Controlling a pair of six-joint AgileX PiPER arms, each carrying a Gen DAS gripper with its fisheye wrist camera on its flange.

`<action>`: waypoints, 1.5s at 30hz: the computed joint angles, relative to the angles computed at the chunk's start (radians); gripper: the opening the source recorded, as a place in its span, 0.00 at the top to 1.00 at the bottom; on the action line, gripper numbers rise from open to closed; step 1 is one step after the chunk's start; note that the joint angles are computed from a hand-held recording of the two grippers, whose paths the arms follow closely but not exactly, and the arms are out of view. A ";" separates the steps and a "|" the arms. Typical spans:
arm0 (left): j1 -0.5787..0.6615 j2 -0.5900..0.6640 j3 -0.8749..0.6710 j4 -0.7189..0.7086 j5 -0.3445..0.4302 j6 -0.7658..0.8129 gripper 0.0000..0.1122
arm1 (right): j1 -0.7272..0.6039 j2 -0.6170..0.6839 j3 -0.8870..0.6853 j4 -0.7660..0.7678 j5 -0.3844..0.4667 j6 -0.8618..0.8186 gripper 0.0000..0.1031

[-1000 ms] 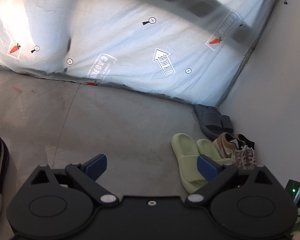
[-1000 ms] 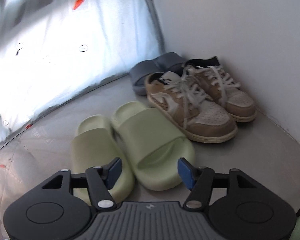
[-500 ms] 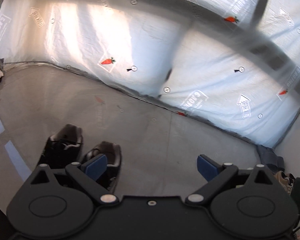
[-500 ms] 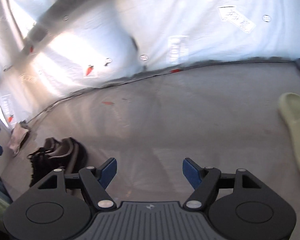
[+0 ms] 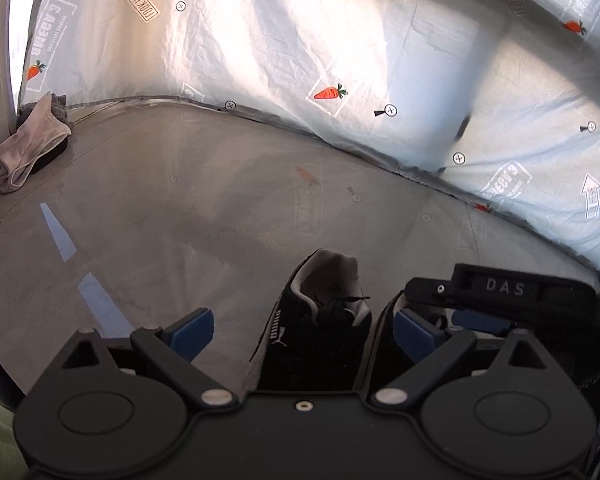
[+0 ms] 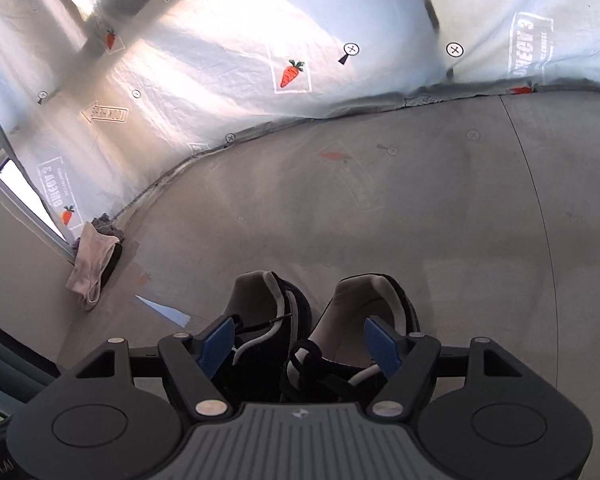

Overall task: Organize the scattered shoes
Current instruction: 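Grasp both black Puma sneakers together with the right tool, then lift and carry the black Puma sneakers with the right tool toward the wall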

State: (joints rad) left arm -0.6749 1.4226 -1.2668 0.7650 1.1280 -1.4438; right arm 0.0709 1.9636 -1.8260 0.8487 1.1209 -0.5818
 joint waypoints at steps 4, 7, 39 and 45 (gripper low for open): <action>0.091 0.029 0.049 -0.069 -0.134 0.135 0.13 | 0.073 0.061 -0.104 -0.125 -0.002 0.167 0.29; 0.149 0.043 0.078 -0.131 -0.219 0.200 0.13 | 0.113 0.107 -0.181 -0.185 0.012 0.223 0.29; 0.330 0.017 0.116 -0.416 -0.428 0.441 0.12 | 0.221 -0.049 0.289 -0.188 -0.599 0.088 0.68; 0.239 -0.006 0.066 -0.340 -0.415 0.424 0.12 | 0.101 -0.189 0.462 0.231 -0.607 -0.278 0.68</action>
